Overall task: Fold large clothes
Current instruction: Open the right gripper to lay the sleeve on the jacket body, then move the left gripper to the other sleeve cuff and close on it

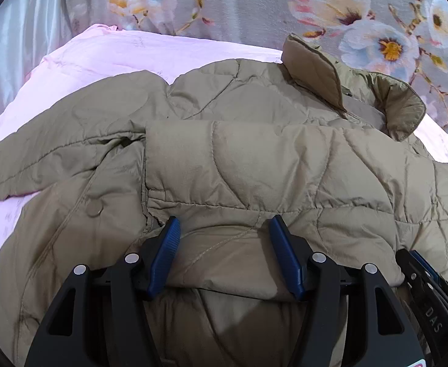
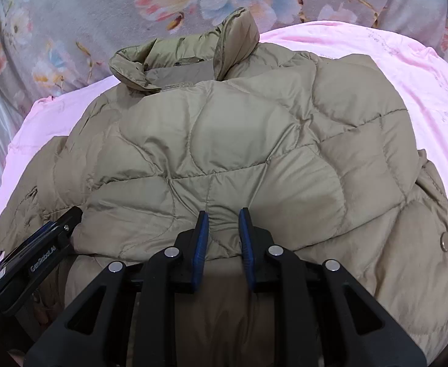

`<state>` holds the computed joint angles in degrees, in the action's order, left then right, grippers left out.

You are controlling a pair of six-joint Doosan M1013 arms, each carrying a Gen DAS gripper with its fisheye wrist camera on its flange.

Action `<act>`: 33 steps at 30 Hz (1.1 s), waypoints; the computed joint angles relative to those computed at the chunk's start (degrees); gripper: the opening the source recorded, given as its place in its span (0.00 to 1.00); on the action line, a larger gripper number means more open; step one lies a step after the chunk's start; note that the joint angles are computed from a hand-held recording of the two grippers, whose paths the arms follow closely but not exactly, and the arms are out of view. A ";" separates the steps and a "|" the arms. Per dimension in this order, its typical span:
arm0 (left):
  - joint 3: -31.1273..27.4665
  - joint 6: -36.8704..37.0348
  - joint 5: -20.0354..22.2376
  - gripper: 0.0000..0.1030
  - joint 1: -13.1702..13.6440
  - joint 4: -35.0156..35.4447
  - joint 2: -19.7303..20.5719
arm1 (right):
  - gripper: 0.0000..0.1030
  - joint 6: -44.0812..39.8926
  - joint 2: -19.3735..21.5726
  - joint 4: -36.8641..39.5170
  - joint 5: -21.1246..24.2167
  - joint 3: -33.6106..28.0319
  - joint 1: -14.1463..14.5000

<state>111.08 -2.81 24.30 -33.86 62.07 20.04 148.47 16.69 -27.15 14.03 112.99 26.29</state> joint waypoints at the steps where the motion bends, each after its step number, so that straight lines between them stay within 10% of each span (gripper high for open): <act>1: 0.31 -0.37 0.07 0.58 -0.15 0.24 -0.23 | 0.19 0.21 -0.11 -0.30 0.21 0.05 0.11; 10: 1.27 8.56 -4.88 0.61 3.14 -12.26 -3.76 | 0.32 0.30 -0.27 -4.47 7.34 -3.44 1.60; 14: 4.85 -8.55 -3.56 0.84 6.93 -2.34 -9.00 | 0.52 10.58 -3.20 -12.00 5.83 -2.09 3.11; 21: 9.95 -7.77 3.43 0.84 19.76 -12.97 -14.87 | 0.55 7.04 -5.28 -7.80 3.98 -1.93 6.87; 27: 14.47 -11.38 0.32 0.84 32.03 -23.20 -17.27 | 0.59 1.45 -5.96 -2.40 4.06 -2.57 10.21; 33: 14.07 -6.25 -3.85 0.83 36.55 -29.81 -15.46 | 0.61 -0.96 -5.73 -1.07 6.26 -3.59 12.57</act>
<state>125.15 -9.06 20.45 2.69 32.26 4.58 147.51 10.97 -28.22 20.29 109.40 38.86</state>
